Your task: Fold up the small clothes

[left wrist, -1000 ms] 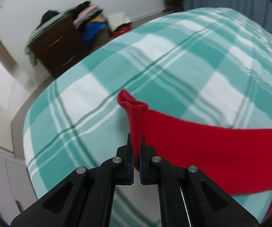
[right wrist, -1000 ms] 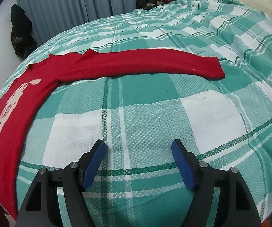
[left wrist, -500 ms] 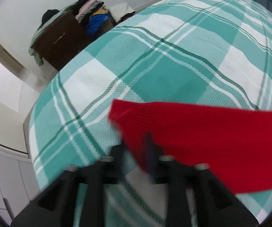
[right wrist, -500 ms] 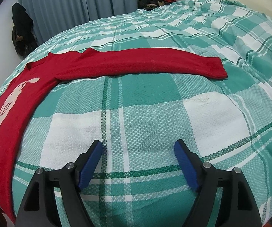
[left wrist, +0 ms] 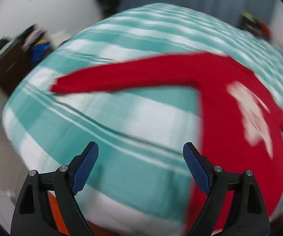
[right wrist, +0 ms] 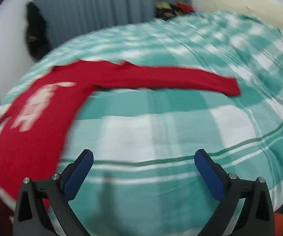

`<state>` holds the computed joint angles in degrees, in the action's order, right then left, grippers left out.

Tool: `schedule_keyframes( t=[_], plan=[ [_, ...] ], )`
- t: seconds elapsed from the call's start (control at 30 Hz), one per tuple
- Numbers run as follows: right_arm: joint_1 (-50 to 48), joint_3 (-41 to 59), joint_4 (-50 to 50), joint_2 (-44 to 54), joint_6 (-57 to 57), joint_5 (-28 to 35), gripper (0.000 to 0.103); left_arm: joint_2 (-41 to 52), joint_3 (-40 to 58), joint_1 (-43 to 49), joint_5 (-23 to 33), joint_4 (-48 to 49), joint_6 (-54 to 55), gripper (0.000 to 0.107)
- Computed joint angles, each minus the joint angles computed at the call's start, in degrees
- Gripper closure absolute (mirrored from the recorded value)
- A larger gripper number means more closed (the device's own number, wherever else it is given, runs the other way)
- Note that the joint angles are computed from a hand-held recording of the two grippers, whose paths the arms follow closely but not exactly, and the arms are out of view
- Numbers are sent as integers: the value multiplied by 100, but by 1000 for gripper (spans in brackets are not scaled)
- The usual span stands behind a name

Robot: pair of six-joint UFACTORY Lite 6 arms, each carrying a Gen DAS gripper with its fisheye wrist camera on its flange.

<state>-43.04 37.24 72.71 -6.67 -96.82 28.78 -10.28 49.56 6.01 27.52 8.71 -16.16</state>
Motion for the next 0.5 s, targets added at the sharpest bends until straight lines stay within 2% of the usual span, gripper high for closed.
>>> schedule_keyframes(
  t=[0.07, 0.13, 0.2, 0.27, 0.33, 0.37, 0.5],
  plan=[
    [209, -576, -204, -845, 102, 354, 1, -459, -527, -868, -45, 830, -1199, 18],
    [586, -947, -457, -1309, 247, 417, 1, -658, -928, -1758, 16, 1588, -2399, 17],
    [1171, -1286, -631, -1548, 306, 116, 1, -480, -1149, -2342, 43, 2493, -3597, 17],
    [1625, -1489, -685, -1391, 227, -356, 2, -298, -1331, -2696, 133, 3230, -4338, 16],
    [1713, -1529, -583, -1026, 35, -682, 1, -371, -1550, -2934, 211, 3862, -4831, 9],
    [1515, -1549, -224, -902, -392, -562, 1, -402, -1590, -2924, 216, 3974, -4869, 8],
    [1135, -1446, 237, -573, -1043, -267, 0, -433, -1630, -2385, -224, 3150, -4088, 4]
  ],
)
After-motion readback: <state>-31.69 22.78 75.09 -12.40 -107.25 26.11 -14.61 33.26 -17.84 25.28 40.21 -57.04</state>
